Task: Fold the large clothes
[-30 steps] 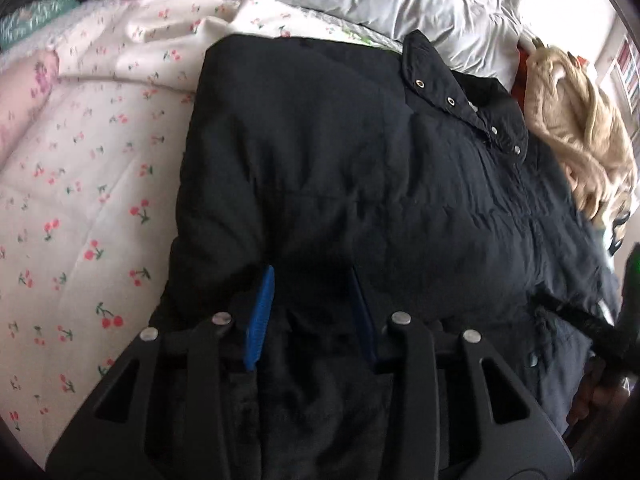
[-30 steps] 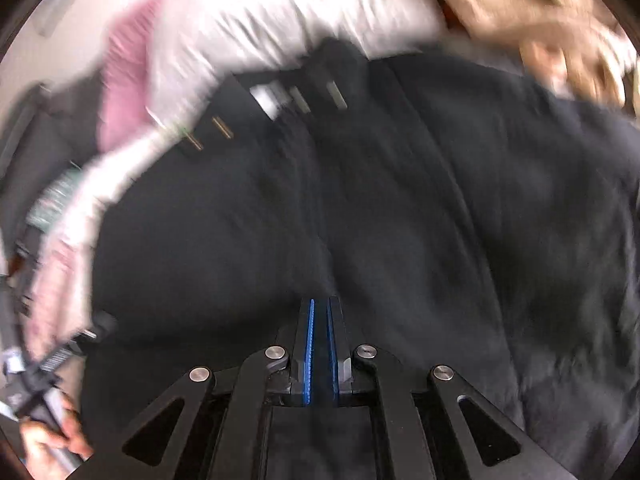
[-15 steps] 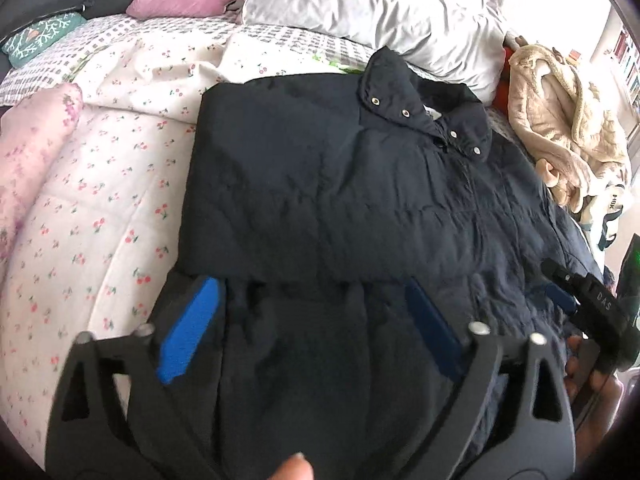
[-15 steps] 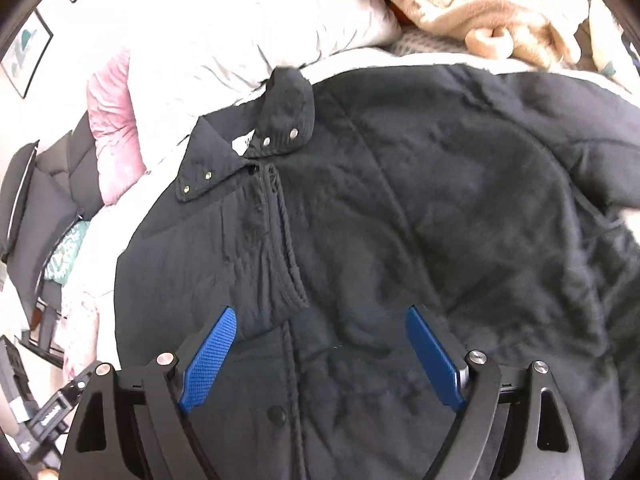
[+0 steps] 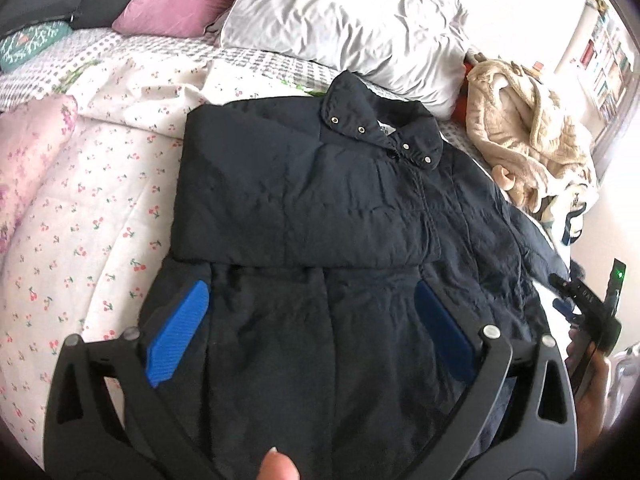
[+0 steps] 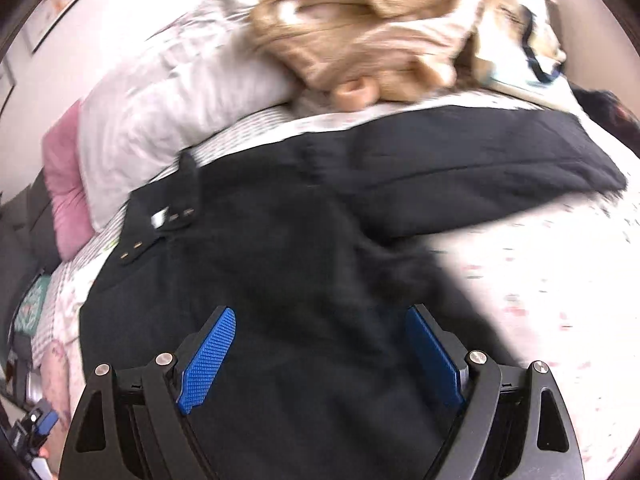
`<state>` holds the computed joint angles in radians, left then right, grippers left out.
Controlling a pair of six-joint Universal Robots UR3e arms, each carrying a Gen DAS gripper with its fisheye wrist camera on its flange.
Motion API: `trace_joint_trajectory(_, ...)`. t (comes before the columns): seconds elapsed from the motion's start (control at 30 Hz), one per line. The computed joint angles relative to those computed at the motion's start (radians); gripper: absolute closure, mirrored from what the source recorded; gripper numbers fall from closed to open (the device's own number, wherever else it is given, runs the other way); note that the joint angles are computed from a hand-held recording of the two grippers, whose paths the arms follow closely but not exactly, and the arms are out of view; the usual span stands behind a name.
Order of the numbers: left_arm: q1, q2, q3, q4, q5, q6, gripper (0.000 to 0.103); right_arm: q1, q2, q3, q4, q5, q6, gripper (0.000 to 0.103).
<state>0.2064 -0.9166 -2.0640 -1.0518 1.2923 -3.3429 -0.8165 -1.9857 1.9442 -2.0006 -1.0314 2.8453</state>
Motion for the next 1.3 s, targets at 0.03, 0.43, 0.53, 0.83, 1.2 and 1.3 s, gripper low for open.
trace_joint_trajectory(0.03, 0.005, 0.006, -0.004, -0.006, 0.001, 0.013, 0.001, -0.041, -0.006, 0.004, 0.014, 0.011, -0.023, 0.015)
trace_joint_trajectory(0.43, 0.215, 0.127, -0.096, -0.107, -0.198, 0.127, 0.001, -0.432, 0.158, -0.065, 0.153, 0.184, -0.149, 0.015)
trace_joint_trajectory(0.53, 0.170, 0.086, -0.093, -0.043, -0.170, 0.091, 0.001, -0.456, 0.250, -0.100, 0.144, 0.253, -0.120, 0.015)
trace_joint_trajectory(0.83, 0.108, 0.006, -0.072, 0.001, -0.076, 0.079, 0.001, -0.373, 0.625, -0.343, -0.116, 0.296, 0.156, 0.018)
trace_joint_trajectory(1.2, 0.212, 0.023, -0.072, -0.052, -0.160, 0.073, 0.001, -0.267, 0.579, -0.469, -0.274, 0.177, 0.300, 0.095)
trace_joint_trajectory(1.3, 0.168, -0.008, -0.048, -0.062, -0.117, 0.060, 0.001, -0.208, 0.494, -0.480, -0.294, 0.165, 0.279, 0.095)
